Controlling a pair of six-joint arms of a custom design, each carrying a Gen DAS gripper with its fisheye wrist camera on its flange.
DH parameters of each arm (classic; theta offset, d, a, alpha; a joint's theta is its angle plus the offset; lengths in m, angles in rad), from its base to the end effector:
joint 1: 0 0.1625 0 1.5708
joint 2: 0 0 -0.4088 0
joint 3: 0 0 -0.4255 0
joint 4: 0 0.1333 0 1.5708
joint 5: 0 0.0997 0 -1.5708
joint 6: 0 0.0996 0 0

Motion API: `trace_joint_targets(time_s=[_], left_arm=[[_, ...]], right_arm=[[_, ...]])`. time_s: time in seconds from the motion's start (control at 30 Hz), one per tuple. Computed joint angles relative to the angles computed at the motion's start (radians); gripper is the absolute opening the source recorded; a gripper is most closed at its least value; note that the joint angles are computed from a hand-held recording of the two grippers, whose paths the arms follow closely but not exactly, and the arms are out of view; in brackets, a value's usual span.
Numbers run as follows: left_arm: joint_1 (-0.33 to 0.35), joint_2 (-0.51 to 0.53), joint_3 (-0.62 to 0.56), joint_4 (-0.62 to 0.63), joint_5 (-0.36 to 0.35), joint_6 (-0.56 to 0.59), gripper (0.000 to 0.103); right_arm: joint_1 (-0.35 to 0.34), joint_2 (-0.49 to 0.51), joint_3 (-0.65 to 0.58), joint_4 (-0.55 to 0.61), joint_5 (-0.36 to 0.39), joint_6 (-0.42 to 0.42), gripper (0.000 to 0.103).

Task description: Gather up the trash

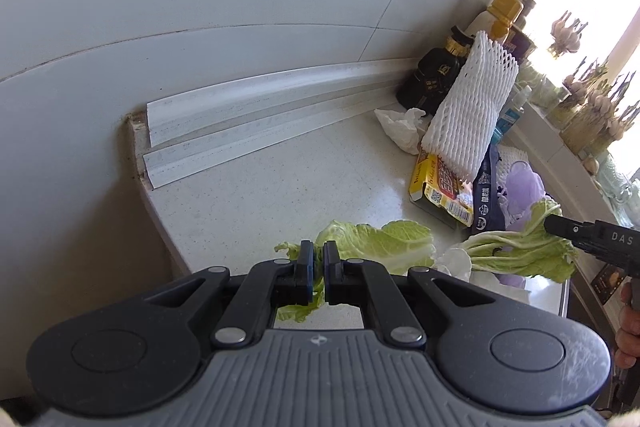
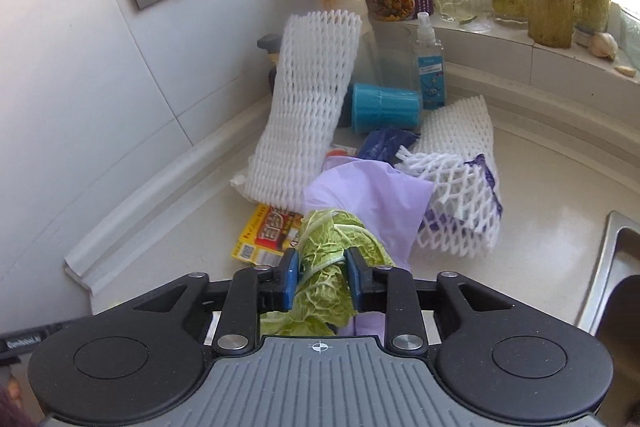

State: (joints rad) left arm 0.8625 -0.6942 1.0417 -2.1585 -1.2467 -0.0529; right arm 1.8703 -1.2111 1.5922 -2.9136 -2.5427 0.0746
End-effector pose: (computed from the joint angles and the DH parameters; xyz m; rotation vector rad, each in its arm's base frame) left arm -0.4169 -0.7404 0.2111 0.8757 2.7529 -0.4990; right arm 0.2382 -0.5983 0.4365 -0.3312 -2.1001 1.2520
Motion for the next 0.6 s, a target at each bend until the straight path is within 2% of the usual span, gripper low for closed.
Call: trace_joint_targets(time_s=[0.1, 0.2, 0.3, 0.4, 0.47, 0.6], left_arm=[[0.000, -0.008, 0.010, 0.001, 0.006, -0.008, 0.004], [0.000, -0.014, 0.019, 0.001, 0.008, -0.020, 0.004], [0.000, -0.018, 0.026, 0.002, 0.010, -0.030, 0.004], [-0.001, -0.022, 0.036, 0.000, 0.016, -0.038, 0.004], [-0.003, -0.024, 0.044, -0.002, 0.018, -0.049, 0.004], [-0.006, -0.029, 0.059, -0.006, 0.019, -0.061, 0.004]], right_arm=[[0.012, -0.007, 0.022, -0.019, 0.001, -0.095, 0.044], [0.029, 0.005, 0.025, -0.028, -0.007, -0.258, 0.044], [0.035, 0.017, 0.017, 0.021, 0.002, -0.401, 0.044], [0.031, 0.040, -0.023, 0.105, 0.014, -0.490, 0.044], [0.023, 0.054, -0.062, 0.203, 0.032, -0.504, 0.044], [-0.002, 0.095, -0.125, 0.329, 0.026, -0.482, 0.039]])
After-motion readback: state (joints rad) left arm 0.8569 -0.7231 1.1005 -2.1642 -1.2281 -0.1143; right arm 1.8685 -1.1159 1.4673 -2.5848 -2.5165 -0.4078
